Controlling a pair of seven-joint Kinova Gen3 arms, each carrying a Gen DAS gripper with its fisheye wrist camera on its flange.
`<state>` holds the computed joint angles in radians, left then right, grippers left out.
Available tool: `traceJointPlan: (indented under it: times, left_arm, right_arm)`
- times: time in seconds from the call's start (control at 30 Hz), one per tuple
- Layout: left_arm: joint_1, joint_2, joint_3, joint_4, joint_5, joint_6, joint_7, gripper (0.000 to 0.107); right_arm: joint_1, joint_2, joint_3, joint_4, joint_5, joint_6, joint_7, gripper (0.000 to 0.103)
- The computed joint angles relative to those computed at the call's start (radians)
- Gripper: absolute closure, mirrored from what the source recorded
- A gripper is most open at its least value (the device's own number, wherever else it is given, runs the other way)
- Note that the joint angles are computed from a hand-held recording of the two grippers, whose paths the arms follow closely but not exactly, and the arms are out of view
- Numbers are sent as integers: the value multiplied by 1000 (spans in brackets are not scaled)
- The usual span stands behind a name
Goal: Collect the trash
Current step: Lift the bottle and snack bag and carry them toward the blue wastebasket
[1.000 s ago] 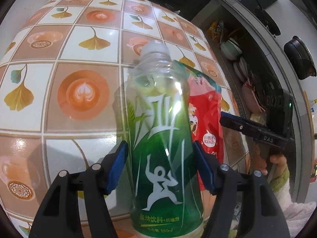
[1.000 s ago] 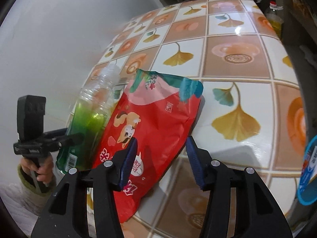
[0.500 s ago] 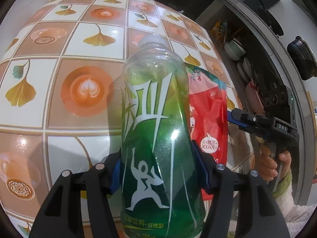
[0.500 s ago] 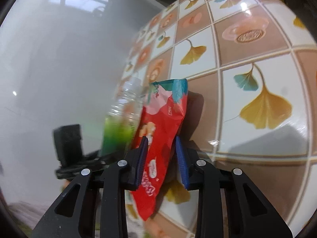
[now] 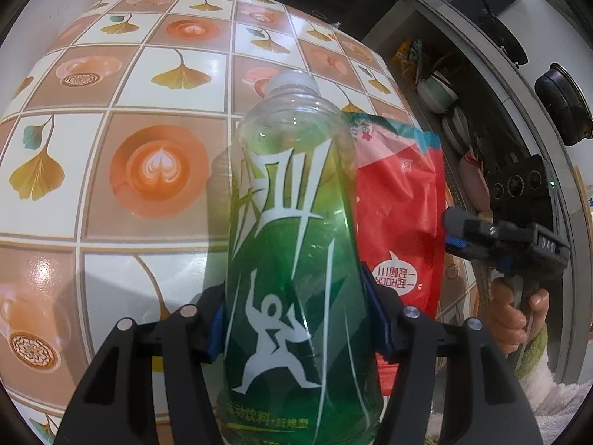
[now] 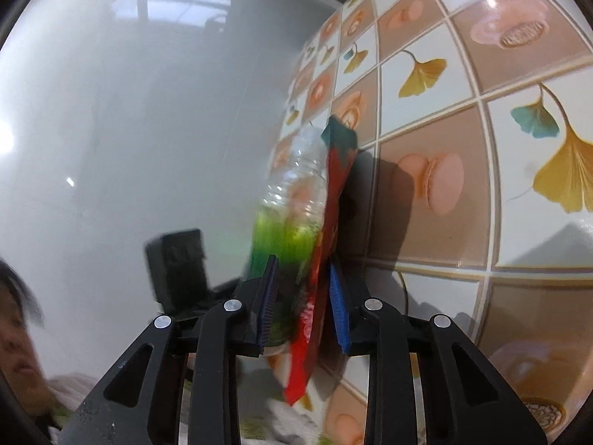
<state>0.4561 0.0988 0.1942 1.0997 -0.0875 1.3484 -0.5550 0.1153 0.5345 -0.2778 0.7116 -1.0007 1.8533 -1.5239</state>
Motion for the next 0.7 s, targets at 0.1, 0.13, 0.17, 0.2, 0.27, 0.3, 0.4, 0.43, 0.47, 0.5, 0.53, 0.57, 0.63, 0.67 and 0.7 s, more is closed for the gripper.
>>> traceJointPlan:
  times: [0.1,0.13,0.17,0.2,0.27,0.3,0.4,0.43,0.47,0.5,0.53,0.57,0.63,0.67,0.7]
  left_arm:
    - [-1,1,0,-2,2,3,-4,50]
    - [-2,3,-1,-5,4,7,-7,50]
    - [-6,5,-2,-10,12,14,-14,50]
    - [-10,6,-3,-14,21,20,-20,50]
    - [-16,7,-7,-18,32,19,-28,50]
    - [-19,7,-8,-19,35,18,-32,50]
    - [-25,5,-13,-21,31,19,-38,50]
    - [-27,4,-14,-22,29,17,-38,50]
    - [-27,5,-14,-26,25,18,-36,50]
    - [-27,8,-14,-34,18,23,-38,50]
    - [-25,14,-14,-48,9,36,-42,49]
    - [-25,18,-14,-57,6,43,-47,50]
    - [-24,21,-17,-67,1,47,-51,50]
    - [-23,24,-18,-74,-4,52,-55,50]
    - [-21,24,-19,-76,-10,55,-57,50]
  right_arm:
    - [-33,-12,14,-27,50,3,-1,95]
    - [-45,-16,19,-35,68,4,-3,98]
    - [-53,-18,23,-44,83,6,-5,99]
    - [-56,-20,24,-47,93,8,-2,101]
    - [-53,-23,26,-49,106,15,11,101]
    - [-56,-24,27,-52,113,18,13,102]
    - [-65,-28,32,-46,133,14,25,102]
    - [-67,-29,33,-47,136,15,25,102]
    - [-68,-33,33,-38,139,11,30,102]
    - [-70,-36,34,-32,142,7,33,102]
    - [-70,-36,35,-34,144,8,36,102]
    - [-69,-39,37,-36,147,12,40,102]
    - [-67,-42,39,-36,151,16,45,102]
    - [-65,-41,40,-39,151,19,47,102]
    - [-65,-42,40,-38,151,19,48,102]
